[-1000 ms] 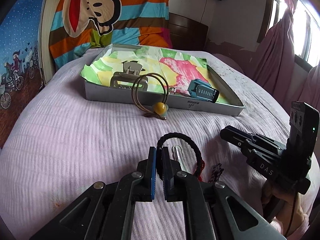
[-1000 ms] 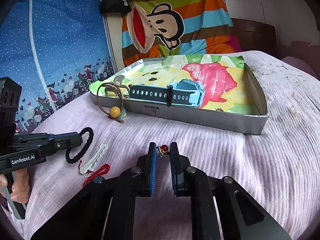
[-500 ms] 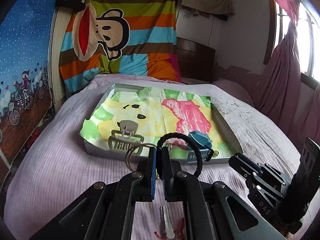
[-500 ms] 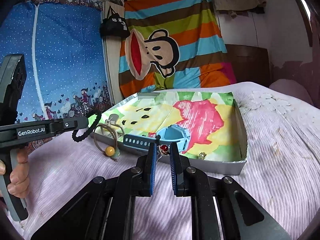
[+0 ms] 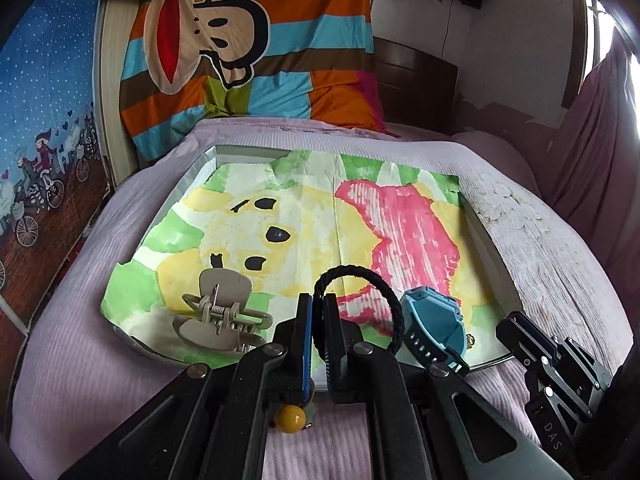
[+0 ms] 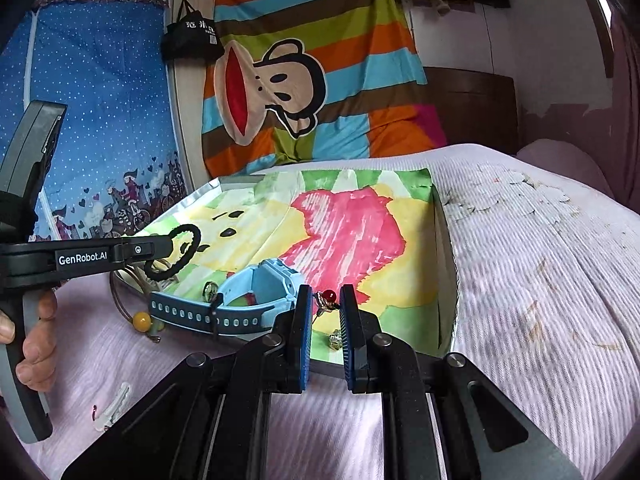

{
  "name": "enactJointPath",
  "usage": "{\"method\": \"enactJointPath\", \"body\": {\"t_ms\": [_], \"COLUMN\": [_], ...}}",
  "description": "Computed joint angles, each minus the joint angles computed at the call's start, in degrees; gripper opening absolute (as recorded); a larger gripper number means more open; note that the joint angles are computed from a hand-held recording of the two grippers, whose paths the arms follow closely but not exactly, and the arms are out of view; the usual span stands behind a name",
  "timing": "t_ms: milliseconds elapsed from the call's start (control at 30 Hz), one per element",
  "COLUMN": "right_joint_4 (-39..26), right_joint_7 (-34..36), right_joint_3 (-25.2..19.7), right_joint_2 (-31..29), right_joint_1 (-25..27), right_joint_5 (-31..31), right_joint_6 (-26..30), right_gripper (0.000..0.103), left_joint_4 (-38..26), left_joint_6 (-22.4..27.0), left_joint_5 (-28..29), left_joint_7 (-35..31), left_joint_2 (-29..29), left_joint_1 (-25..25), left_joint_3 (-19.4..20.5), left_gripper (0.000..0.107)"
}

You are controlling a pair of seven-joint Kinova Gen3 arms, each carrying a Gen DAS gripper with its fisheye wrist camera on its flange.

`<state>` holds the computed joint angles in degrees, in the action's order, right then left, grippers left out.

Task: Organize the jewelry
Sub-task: 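Carry the hair tie and the red-stone ring over the tray with both grippers, then open the left gripper to drop the hair tie while the right drops the ring in the tray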

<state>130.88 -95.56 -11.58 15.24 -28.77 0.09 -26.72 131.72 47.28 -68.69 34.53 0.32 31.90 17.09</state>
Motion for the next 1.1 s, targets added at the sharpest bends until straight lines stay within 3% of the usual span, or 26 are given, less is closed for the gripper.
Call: {"method": "enactJointPath", "body": {"t_ms": [233, 633, 733, 900, 1033, 1100], "right_joint_4": [-4.59, -5.51, -4.98, -3.11, -0.20, 1.91], "right_joint_7": [-5.83, -4.23, -4.14, -2.27, 1.13, 2.57], "right_joint_3": [-2.92, -1.34, -1.64, 0.10, 2.04, 2.36], "right_joint_2": [3.73, 3.79, 3.76, 3.08, 2.16, 1.62], "right_joint_1": [4.30, 2.07, 2.38, 0.42, -2.24, -3.06], "right_joint_5": [6.35, 4.54, 4.68, 2.32, -2.11, -4.29], "right_joint_6": [6.55, 8.68, 7.73, 4.84, -0.19, -4.12], "right_gripper": [0.012, 0.013, 0.015, 0.034, 0.037, 0.046], "left_joint_4": [-1.89, -3.46, -1.98, 0.60, 3.44, 4.90], "left_joint_6": [-0.99, -1.78, -2.15, -2.48, -1.70, -0.32], "left_joint_5": [2.61, 7.47, 4.83, 0.58, -4.54, -7.08], "left_joint_7": [-5.17, -13.60, -10.48, -4.40, 3.58, 7.93], "left_joint_2": [2.63, 2.82, 2.07, 0.76, -0.57, -1.03], "left_joint_1": [-0.18, 0.07, 0.90, 1.35, 2.10, 2.94], "left_joint_3": [-1.30, -2.46, -2.02, -0.87, 0.81, 2.07], "left_gripper": [0.006, 0.006, 0.006, 0.009, 0.018, 0.025]}}
